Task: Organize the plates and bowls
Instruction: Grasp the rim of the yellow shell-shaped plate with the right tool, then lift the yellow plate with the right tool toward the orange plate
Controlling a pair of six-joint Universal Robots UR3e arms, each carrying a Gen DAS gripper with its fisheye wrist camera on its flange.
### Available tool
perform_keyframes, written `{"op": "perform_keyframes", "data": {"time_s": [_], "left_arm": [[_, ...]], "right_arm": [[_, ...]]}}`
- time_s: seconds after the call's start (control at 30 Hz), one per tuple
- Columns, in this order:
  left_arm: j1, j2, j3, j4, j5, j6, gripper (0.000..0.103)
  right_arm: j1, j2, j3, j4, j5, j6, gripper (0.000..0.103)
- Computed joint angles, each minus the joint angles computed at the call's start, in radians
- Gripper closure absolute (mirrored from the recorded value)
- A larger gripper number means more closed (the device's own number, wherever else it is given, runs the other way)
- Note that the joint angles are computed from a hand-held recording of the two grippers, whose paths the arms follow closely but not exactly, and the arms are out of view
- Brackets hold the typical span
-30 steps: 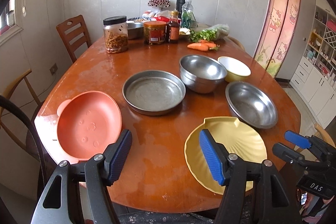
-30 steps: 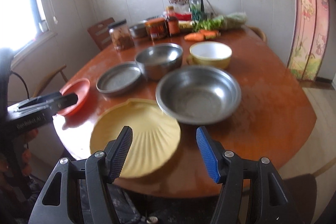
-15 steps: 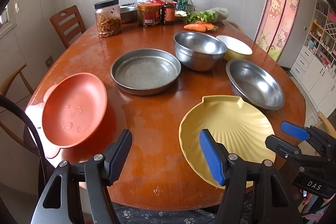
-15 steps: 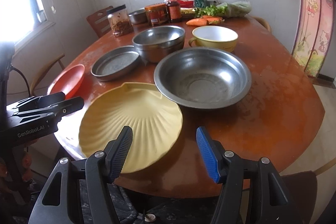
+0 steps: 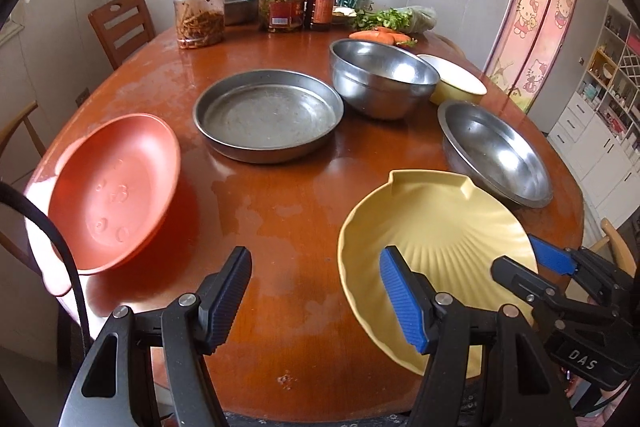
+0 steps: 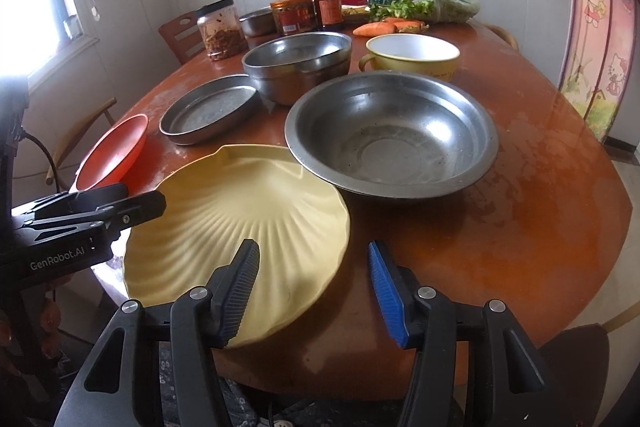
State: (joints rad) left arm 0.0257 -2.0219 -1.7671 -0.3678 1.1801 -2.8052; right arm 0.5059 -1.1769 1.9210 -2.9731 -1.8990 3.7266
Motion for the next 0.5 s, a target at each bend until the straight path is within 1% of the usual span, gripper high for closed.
{"op": "perform_keyframes", "data": {"time_s": [0.07, 0.13, 0.3, 0.37, 0.4, 0.47, 0.5], "left_arm": [[-0.002, -0.013, 0.016, -0.021, -0.004, 0.001, 0.037], [-0.014, -0.028, 0.027, -0.018, 0.015, -0.004, 0.037], [-0.027, -0.049, 0.022, 0.017, 0.021, -0.007, 0.037], [-0.030, -0.051, 0.018, 0.025, 0.016, -0.001, 0.042], [-0.033, -0.049, 0.015, 0.029, 0.015, 0.005, 0.050], [-0.040, -0.046, 0.008, 0.035, 0.017, 0.019, 0.056], [-0.045, -0.042, 0.002, 0.039, 0.019, 0.030, 0.062]], "right_arm": [[-0.002, 0.010, -0.006, -0.004, 0.004, 0.000, 0.052], [-0.004, 0.016, -0.007, -0.014, 0.013, -0.008, 0.060], [-0.009, 0.027, -0.005, -0.037, 0.026, -0.022, 0.066], [-0.009, 0.027, -0.001, -0.046, 0.026, -0.026, 0.072], [-0.010, 0.026, -0.001, -0.046, 0.029, -0.027, 0.074], [-0.011, 0.028, -0.002, -0.049, 0.032, -0.035, 0.075], [-0.009, 0.030, -0.006, -0.048, 0.033, -0.038, 0.075]]}}
